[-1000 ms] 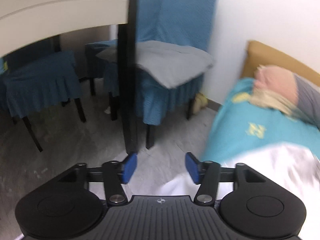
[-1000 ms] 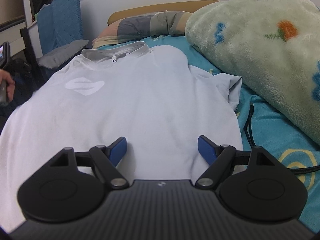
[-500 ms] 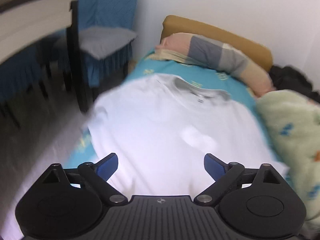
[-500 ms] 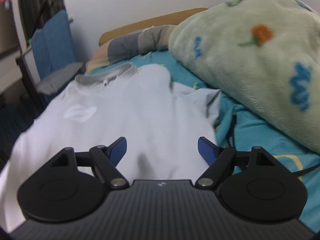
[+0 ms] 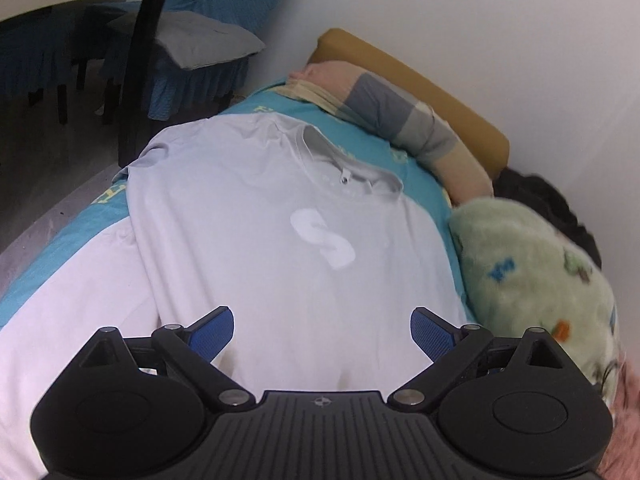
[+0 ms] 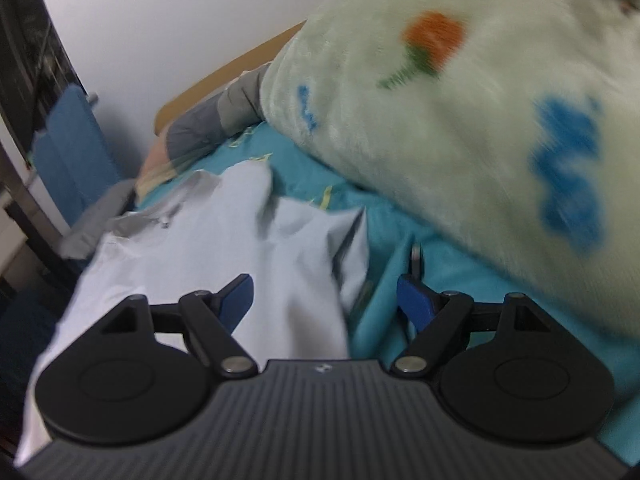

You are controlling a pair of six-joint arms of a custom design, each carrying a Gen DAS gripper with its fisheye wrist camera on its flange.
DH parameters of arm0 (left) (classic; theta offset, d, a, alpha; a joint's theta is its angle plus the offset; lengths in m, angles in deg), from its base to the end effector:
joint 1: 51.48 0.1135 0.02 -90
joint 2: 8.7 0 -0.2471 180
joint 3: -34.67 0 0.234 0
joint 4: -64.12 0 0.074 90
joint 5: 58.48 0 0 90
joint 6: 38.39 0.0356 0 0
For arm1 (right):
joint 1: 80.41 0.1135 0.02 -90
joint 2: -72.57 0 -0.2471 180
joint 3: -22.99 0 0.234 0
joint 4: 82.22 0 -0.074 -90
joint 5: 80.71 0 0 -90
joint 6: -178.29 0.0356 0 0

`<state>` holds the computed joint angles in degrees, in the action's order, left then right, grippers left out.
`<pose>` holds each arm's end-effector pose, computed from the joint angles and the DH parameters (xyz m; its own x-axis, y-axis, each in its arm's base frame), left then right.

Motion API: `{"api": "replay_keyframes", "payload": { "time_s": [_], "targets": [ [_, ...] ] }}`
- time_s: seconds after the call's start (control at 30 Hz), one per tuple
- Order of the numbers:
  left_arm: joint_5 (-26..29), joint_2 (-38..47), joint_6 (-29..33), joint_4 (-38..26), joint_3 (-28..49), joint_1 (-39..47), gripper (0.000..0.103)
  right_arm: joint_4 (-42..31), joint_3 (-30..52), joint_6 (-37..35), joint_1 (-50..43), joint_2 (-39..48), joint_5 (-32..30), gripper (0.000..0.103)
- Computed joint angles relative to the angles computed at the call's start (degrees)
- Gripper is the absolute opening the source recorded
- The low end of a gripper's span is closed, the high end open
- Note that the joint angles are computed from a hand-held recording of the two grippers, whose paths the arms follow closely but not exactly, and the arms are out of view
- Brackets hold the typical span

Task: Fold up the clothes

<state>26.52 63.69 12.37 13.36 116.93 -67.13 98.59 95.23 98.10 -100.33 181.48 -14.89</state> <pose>0.2498 -0.0668 0.3175 -0.6181 -0.4813 -0.6216 -0.2397 0.8684 -0.4340 0.3567 -0.1137 0.1451 -0.5429 0.3621 -0.7577 0.0926 0.9226 0.3745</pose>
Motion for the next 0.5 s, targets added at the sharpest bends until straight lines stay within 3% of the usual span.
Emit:
{"api": "replay_keyframes", "payload": {
  "time_s": [0.13,0.17,0.2,0.23,0.27,0.4,0.5],
  "targets": [
    [0.50,2.31,0.30,4.23,-0.70,3.26,0.096,-1.39,7.47,-3.19,3.20,6.33,1.38,0.079],
    [1.37,2.96,0.00,4.83,-0.82,4.06,0.096,-1.38,8.39,-4.41,3.98,7.15,1.22,0.060],
    [2.39,3.67,-0.48,5.30,-0.86,4.84,0.095,-1.67,8.81,-6.25,5.15,7.31,2.53,0.046],
    [3.40,4.40,-0.96,5.75,-0.88,5.59,0.094,-2.72,9.36,-8.29,6.63,7.18,5.06,0.021],
    [4.43,4.92,-1.53,6.17,-0.94,6.32,0.093,-3.39,9.43,-10.04,8.27,6.61,7.70,0.014],
    [2.66,3.62,-2.41,8.33,-2.68,7.41,0.093,6.05,0.95,-17.05,15.97,0.11,14.74,0.012],
    [0.71,1.92,-2.71,9.28,-3.83,8.60,0.093,9.00,-4.28,-24.78,23.91,-4.15,17.49,0.012]
  ]
}}
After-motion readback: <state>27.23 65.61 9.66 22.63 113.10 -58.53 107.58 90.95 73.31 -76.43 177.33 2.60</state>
